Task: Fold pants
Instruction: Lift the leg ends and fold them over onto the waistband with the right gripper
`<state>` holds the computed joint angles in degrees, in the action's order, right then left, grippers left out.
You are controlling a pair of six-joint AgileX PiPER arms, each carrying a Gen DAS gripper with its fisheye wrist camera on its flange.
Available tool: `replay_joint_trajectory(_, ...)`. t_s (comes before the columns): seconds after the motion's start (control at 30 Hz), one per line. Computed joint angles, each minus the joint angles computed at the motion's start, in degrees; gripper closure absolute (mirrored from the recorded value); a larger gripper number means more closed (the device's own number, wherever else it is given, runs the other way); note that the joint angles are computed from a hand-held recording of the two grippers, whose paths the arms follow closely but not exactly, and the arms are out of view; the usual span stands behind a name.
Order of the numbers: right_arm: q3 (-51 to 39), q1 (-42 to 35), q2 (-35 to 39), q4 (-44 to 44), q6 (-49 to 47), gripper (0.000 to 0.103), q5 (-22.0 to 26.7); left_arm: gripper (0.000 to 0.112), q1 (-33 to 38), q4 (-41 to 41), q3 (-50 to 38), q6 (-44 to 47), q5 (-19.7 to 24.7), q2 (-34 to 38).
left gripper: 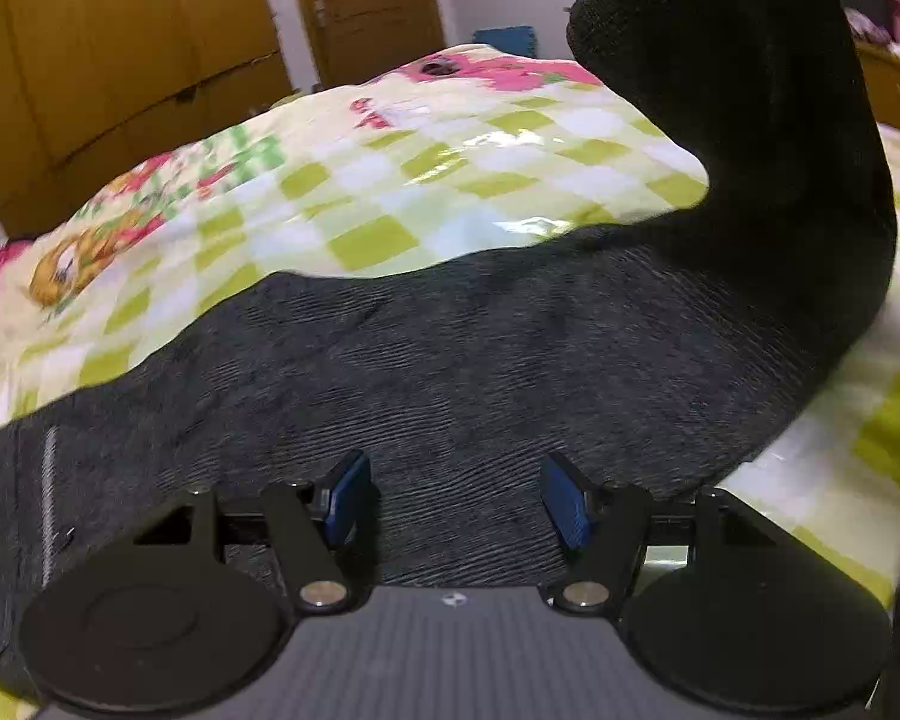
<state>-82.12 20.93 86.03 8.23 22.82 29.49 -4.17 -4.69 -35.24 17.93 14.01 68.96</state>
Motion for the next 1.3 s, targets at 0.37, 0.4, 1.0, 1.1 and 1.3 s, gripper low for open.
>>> replay_joint_trajectory(0.37, -12.4, 13.3, 13.2, -9.2, 8.1, 0.095, 2.9, 0.034, 28.3, -37.5, 1.6, 43.4, 13.0, -6.0)
replay_joint_trajectory(0.4, -13.9, 14.6, 14.6, -10.5, 8.6, 0.095, 3.6, 0.033, 30.6, -39.5, 1.4, 45.7, 14.5, -5.7)
replay_joint_trajectory(1.0, -48.8, 36.6, 41.3, -28.4, -6.1, 0.095, 24.8, 0.029, 59.4, -50.4, -0.9, 67.3, 34.8, -3.5)
replay_joint_trajectory(1.1, -58.1, 38.7, 47.2, -29.5, -11.9, 0.095, 30.3, 0.028, 62.7, -50.7, -1.7, 68.1, 36.6, -1.2)
replay_joint_trajectory(1.3, -58.9, 40.3, 49.1, -31.5, -15.6, 0.076, 33.2, 0.028, 65.4, -51.7, -3.3, 68.4, 39.1, 1.8)
